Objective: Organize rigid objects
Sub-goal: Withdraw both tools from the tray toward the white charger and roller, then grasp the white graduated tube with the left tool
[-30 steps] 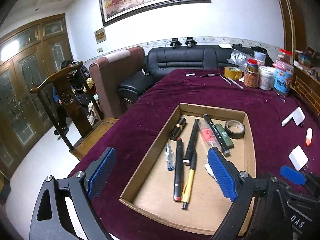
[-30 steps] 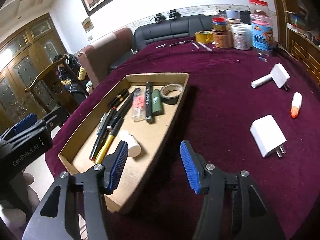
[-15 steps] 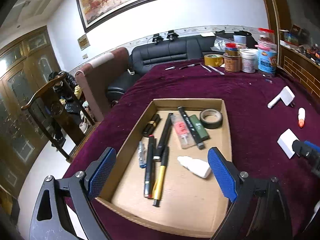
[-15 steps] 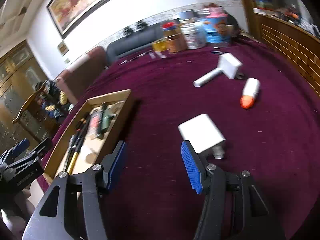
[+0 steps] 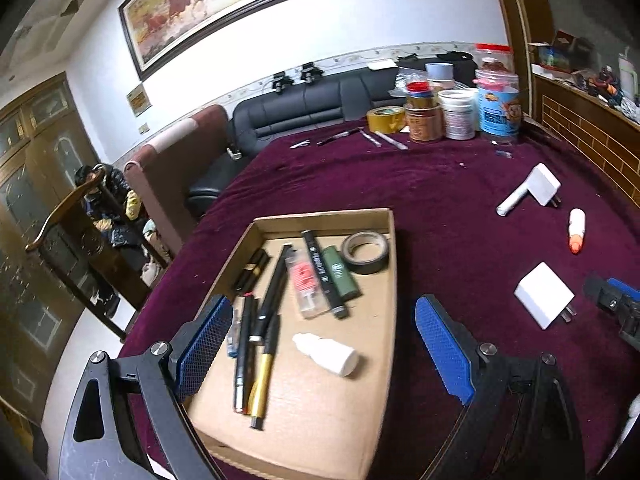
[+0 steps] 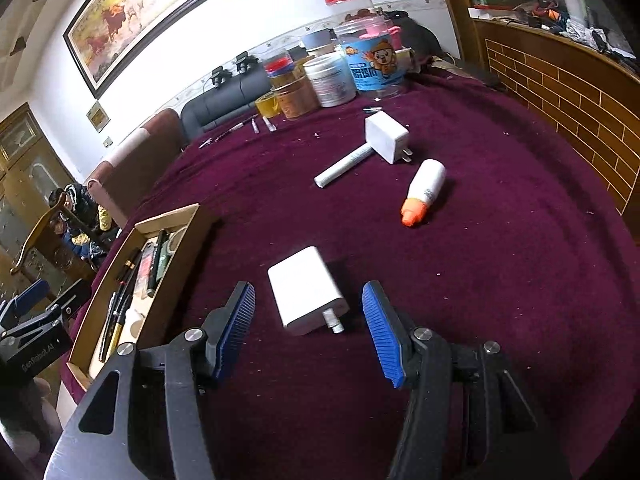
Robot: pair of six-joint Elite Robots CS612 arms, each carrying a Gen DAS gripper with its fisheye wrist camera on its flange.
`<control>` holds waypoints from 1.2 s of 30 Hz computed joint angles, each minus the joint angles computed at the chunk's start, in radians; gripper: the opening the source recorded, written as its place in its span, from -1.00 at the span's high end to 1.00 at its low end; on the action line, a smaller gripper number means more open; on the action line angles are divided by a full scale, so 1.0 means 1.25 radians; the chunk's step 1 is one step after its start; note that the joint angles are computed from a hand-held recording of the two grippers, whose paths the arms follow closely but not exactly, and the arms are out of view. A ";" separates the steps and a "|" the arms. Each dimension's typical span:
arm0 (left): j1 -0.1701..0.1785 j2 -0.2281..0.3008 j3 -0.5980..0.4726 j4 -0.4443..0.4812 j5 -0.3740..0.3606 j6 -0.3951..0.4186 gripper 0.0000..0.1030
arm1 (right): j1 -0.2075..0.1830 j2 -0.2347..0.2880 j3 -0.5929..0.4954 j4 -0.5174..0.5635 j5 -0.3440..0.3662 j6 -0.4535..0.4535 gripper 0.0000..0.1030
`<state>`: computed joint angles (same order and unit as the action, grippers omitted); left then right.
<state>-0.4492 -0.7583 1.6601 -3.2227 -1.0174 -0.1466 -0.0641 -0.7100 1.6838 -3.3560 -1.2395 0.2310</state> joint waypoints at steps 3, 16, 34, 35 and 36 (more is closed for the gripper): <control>-0.006 0.004 -0.009 0.007 0.000 0.010 -0.75 | -0.006 0.003 -0.003 0.013 0.002 0.000 -0.07; 0.004 0.058 -0.145 0.184 -0.139 0.007 -0.74 | -0.041 0.027 -0.063 0.056 -0.009 0.033 -0.07; -0.028 0.269 -0.529 0.325 -0.174 0.203 -0.74 | -0.079 0.116 -0.227 0.083 -0.036 0.191 -0.07; -0.029 0.281 -0.548 0.326 -0.170 0.215 -0.74 | -0.081 0.118 -0.229 0.090 -0.028 0.193 -0.07; -0.029 0.291 -0.566 0.328 -0.175 0.226 -0.74 | -0.082 0.119 -0.230 0.098 -0.021 0.194 -0.07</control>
